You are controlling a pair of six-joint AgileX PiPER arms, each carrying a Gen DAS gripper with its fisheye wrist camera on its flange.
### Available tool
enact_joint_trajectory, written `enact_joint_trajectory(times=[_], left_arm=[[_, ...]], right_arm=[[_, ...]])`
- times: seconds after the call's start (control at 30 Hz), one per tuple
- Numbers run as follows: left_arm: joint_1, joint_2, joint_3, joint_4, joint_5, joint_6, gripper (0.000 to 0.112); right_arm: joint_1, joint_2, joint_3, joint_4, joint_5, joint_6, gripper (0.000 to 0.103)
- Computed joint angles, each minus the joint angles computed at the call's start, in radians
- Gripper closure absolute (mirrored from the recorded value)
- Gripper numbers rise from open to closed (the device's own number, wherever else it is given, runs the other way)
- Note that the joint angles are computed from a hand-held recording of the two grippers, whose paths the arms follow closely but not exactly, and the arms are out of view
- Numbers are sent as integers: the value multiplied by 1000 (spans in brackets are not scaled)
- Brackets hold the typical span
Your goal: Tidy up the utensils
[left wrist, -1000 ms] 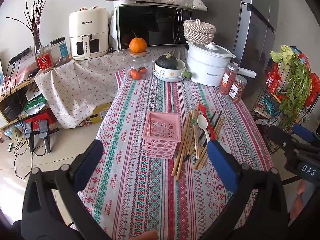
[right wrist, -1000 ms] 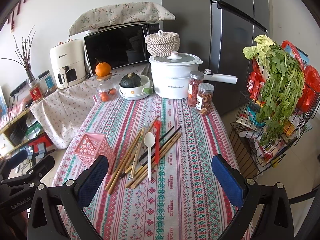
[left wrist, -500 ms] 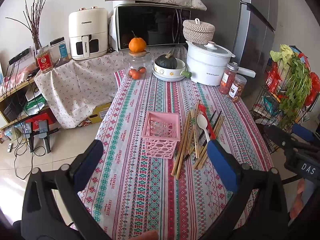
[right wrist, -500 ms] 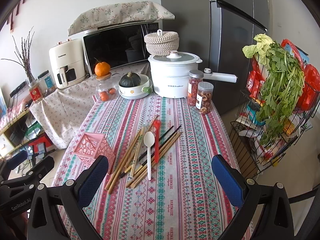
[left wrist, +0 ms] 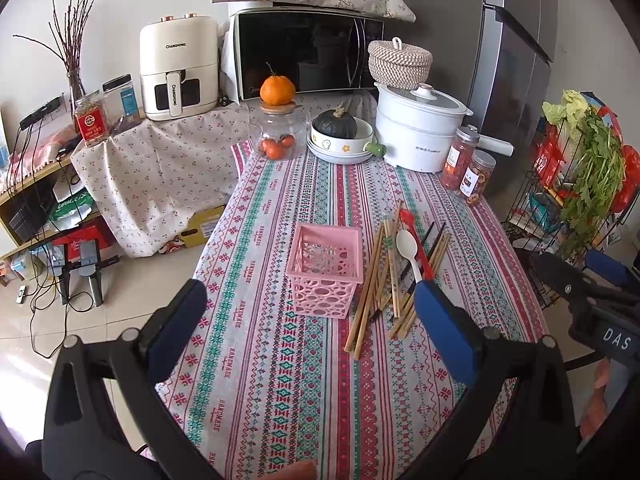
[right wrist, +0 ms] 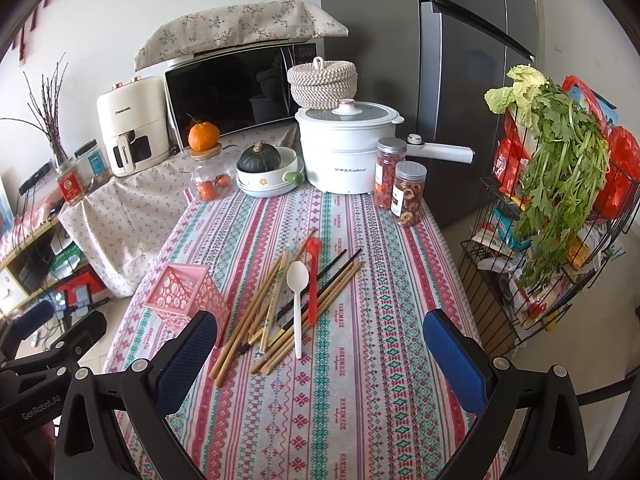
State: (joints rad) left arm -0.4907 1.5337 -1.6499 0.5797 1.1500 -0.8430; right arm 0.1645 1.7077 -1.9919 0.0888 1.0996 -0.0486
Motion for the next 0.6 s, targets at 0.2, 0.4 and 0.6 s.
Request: enact_joint_trajectory(times=[0.2, 0.4, 0.6], left_arm=[[2, -3, 2, -2, -1, 3, 9], [4, -9, 10, 9, -2, 1, 9], [5, -14, 45, 37, -66, 13, 9]], right_arm=[[0, -3, 7, -2, -1, 0, 0], [-1, -8, 21, -5, -11, 3, 0], [11, 12, -14, -48, -2, 32, 0]])
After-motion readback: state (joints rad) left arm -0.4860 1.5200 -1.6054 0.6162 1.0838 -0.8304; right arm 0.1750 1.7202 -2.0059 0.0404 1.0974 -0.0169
